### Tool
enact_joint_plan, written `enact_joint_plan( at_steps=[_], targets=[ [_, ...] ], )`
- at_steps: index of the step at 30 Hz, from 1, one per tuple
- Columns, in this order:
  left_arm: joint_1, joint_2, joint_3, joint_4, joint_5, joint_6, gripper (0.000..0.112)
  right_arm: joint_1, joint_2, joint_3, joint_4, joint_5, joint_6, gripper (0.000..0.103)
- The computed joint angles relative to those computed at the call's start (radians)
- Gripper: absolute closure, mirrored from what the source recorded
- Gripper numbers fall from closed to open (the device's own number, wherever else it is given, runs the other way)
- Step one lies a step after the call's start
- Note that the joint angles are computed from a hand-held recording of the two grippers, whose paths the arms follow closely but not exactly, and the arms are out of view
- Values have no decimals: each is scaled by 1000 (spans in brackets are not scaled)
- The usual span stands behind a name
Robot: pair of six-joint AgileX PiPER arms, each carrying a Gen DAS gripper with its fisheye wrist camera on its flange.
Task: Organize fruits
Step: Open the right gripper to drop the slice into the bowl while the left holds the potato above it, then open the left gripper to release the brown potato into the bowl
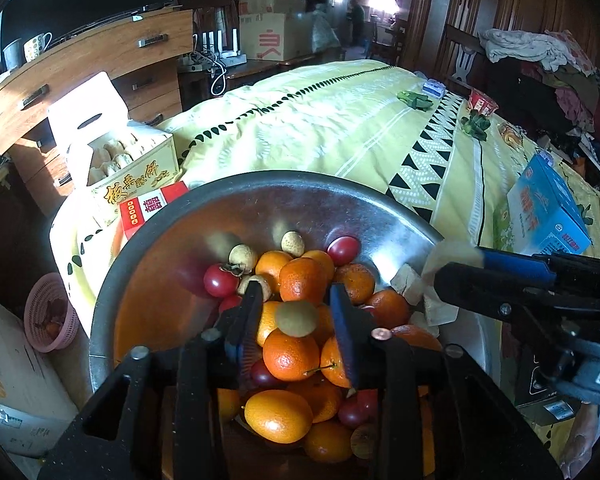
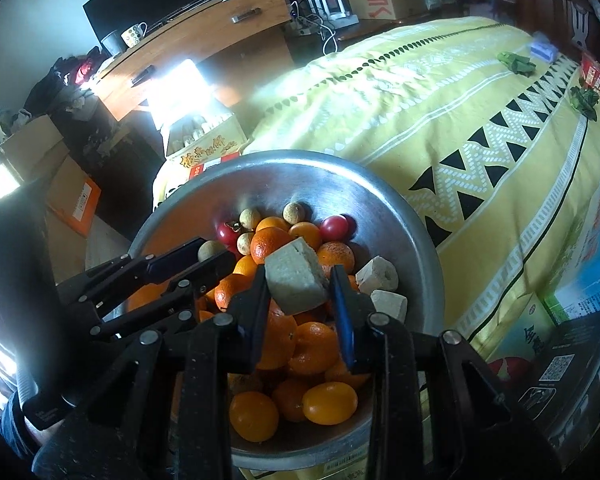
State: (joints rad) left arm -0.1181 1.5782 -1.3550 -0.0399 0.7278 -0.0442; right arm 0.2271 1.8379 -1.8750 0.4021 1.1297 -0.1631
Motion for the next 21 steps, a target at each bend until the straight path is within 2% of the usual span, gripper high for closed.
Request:
enact_joint_plan(
  at_steps=[1, 2, 4, 8, 13, 16, 19, 21],
  targets=[
    [5, -4, 5, 5, -6, -13, 57, 2, -7, 5, -10, -7, 3, 49],
    [10, -8, 8, 12, -10, -31, 54, 9, -17, 11, -34, -19, 18, 22],
    [25, -8, 4, -3, -5, -34, 48, 22, -43, 29, -78, -47, 38, 2],
    [39, -25, 7, -15, -7, -43, 44, 35, -100, 56, -133, -69, 44, 3],
    [31, -86, 23, -58, -29, -20, 43, 23, -289, 175, -94, -144, -22, 4],
    [6, -154, 46, -71, -65, -15, 39, -5, -477, 302, -45, -227, -98, 3],
    [-40, -257, 95, -60, -149, -21, 38, -54, -694, 459, -10, -347, -168, 0],
    [-88, -338, 136, -29, -233, -56, 30, -101, -857, 569, -27, -417, -195, 0]
  ],
)
